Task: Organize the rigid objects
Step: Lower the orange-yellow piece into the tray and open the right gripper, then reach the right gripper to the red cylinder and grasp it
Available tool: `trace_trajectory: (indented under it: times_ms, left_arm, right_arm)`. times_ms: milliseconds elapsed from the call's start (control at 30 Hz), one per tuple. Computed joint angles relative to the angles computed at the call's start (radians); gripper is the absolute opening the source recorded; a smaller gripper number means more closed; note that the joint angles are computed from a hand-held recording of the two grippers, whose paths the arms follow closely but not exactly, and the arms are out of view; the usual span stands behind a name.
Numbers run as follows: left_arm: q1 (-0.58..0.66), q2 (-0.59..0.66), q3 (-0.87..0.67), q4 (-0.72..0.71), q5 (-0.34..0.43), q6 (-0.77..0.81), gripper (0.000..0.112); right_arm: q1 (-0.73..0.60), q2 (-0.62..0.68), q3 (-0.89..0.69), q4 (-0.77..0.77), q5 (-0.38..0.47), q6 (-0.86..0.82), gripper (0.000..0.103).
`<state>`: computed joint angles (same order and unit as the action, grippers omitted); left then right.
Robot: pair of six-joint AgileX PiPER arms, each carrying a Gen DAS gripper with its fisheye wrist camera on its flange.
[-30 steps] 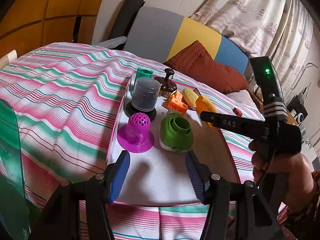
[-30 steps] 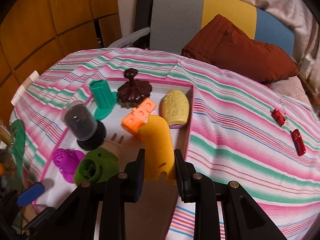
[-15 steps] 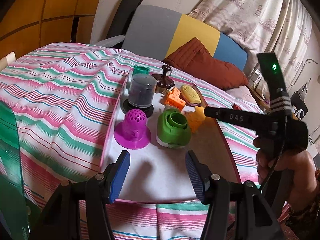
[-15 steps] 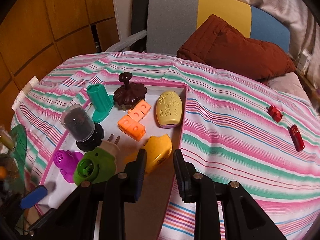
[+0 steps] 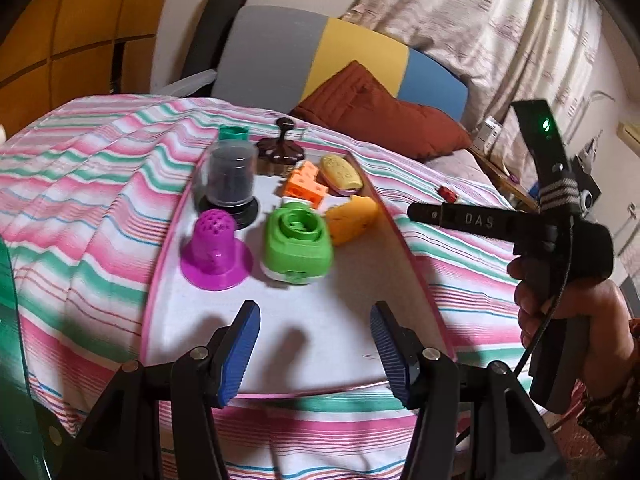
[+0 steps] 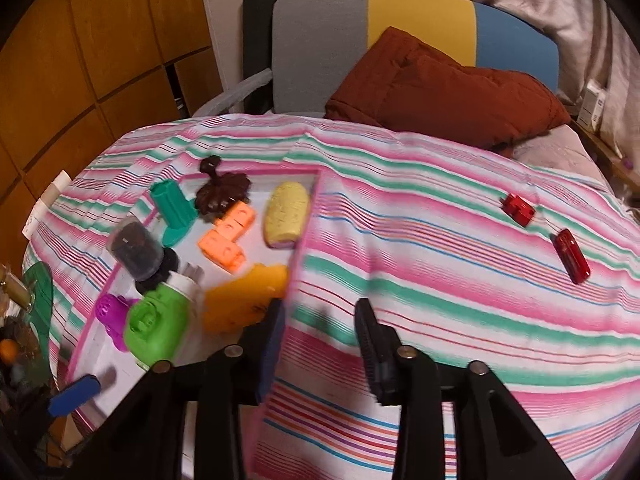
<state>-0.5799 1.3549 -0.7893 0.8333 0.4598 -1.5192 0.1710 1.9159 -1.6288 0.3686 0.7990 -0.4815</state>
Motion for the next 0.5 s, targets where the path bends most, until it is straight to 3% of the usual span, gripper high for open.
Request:
trace_trajectory:
  times_ms: [33,200,333,500]
  left_arm:
    - [-0.007,0.006,-0.007,-0.001,0.003,0.008,0.058]
    - [-0.052,0.046,-0.062,-0.023,0.029,0.072,0.058]
    - [-0.093,0.083,-0.11,-0.02,0.058,0.108,0.058]
    - [-0.124,0.122,-0.18,-0.034,0.079,0.18,0.058]
  right_arm:
    - [-0.017,-0.002,0.017,-0.002,-0.008,-0.006,0.054]
    - [-0.115,0.024,0.07,-0.075,-0.029,0.002,0.055]
    - [-0.213,0.053,0.044,-0.088,-0.049,-0.031,0.063]
    - [-0.298,0.215,-0.231,-0.192,0.022,0.052,0.063]
